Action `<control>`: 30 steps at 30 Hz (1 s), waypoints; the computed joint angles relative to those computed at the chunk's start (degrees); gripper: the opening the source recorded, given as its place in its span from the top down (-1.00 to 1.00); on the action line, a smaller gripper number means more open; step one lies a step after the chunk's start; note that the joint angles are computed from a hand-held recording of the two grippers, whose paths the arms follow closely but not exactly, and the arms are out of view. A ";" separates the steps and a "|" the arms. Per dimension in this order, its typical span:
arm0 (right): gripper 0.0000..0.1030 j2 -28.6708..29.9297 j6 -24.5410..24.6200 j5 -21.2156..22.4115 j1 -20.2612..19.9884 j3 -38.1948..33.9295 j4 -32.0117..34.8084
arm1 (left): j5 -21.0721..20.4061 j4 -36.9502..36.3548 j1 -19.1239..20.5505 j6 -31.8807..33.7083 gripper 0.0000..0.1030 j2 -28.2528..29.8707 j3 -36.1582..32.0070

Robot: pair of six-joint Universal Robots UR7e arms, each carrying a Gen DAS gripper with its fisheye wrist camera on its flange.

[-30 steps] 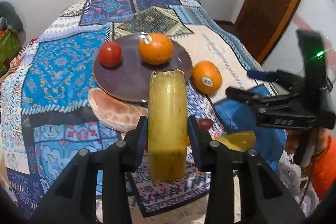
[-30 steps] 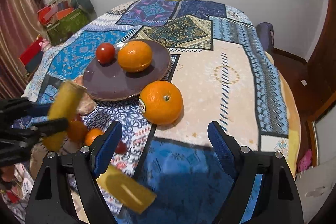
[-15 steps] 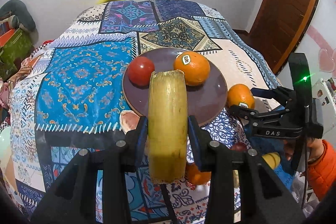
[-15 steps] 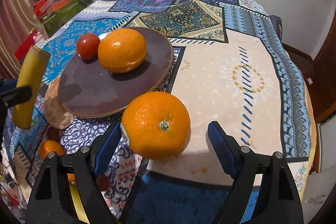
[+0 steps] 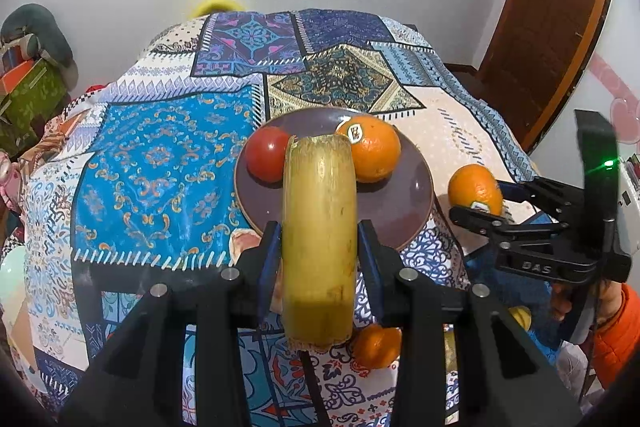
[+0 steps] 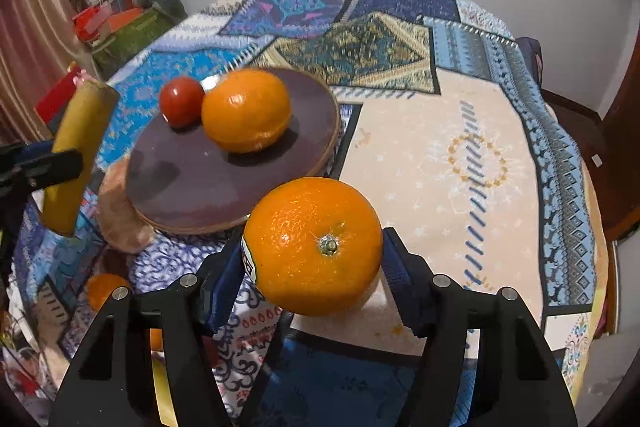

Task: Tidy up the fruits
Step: 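Grasp the yellow banana with the left tool while the right tool grasps the second orange, then lower the banana and orange with both tools onto the purple plate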

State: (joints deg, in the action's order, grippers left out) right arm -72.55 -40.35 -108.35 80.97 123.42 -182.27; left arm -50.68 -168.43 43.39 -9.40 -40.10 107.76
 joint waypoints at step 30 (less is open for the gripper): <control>-0.20 4.42 -0.92 3.68 3.87 -7.61 -3.39 | 0.03 3.56 4.63 5.73 0.26 9.42 -16.21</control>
